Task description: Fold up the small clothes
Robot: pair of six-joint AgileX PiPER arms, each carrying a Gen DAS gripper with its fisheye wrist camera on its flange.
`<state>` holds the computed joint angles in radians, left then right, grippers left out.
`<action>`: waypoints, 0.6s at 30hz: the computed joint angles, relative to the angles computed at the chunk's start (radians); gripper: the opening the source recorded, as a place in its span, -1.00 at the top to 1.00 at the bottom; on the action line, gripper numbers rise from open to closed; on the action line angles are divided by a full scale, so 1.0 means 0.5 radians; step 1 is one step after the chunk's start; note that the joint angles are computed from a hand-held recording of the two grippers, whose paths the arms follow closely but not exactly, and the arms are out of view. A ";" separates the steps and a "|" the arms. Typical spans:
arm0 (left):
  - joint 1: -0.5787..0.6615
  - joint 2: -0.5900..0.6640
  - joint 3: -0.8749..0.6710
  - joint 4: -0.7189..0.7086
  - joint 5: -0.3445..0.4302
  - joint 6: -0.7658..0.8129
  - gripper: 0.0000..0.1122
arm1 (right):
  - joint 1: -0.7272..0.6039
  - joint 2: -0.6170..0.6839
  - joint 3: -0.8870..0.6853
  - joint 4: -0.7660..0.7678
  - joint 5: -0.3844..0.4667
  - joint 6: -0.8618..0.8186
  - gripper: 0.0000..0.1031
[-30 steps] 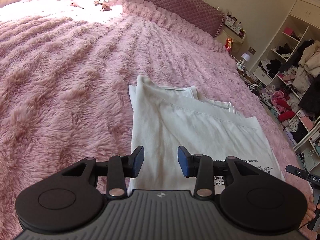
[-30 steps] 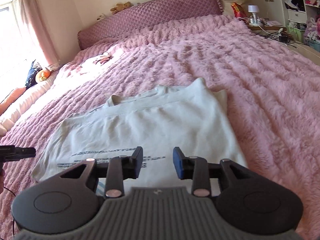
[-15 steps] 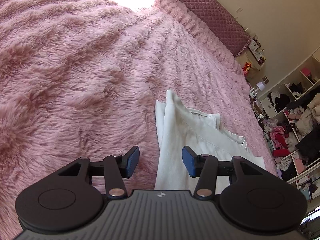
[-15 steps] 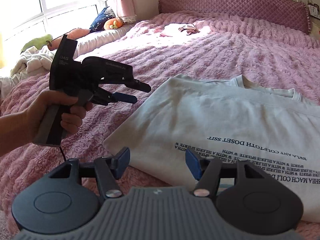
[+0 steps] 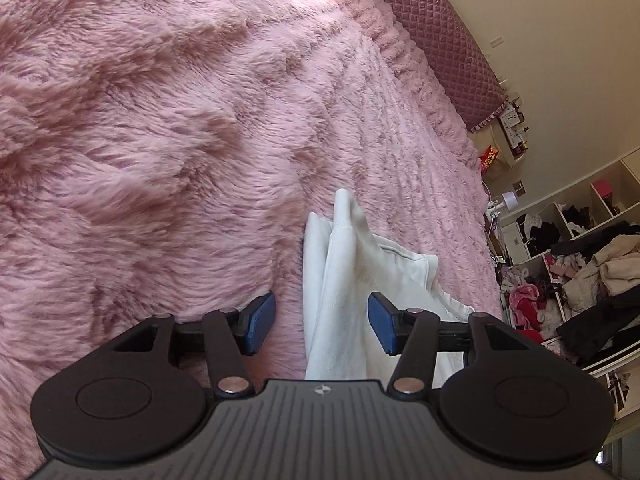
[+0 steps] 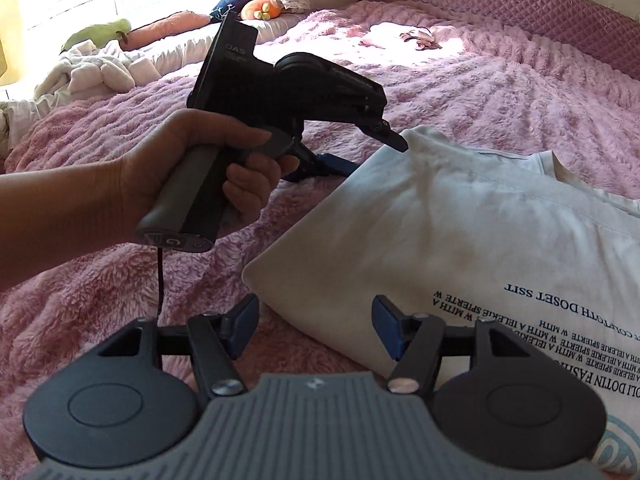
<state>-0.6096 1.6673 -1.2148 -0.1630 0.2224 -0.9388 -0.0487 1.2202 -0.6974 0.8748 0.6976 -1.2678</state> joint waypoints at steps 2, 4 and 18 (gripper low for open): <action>0.017 0.041 -0.041 -0.159 -0.005 0.140 -0.11 | 0.051 -0.070 0.063 -0.013 -0.078 -0.078 -0.16; 0.043 0.094 -0.099 -0.398 0.010 0.366 -0.14 | 0.145 -0.142 0.143 -0.024 -0.206 -0.165 -0.16; 0.149 0.399 -0.492 -1.043 0.261 1.016 -0.33 | 0.802 -0.167 0.502 0.299 -1.223 -0.778 -0.15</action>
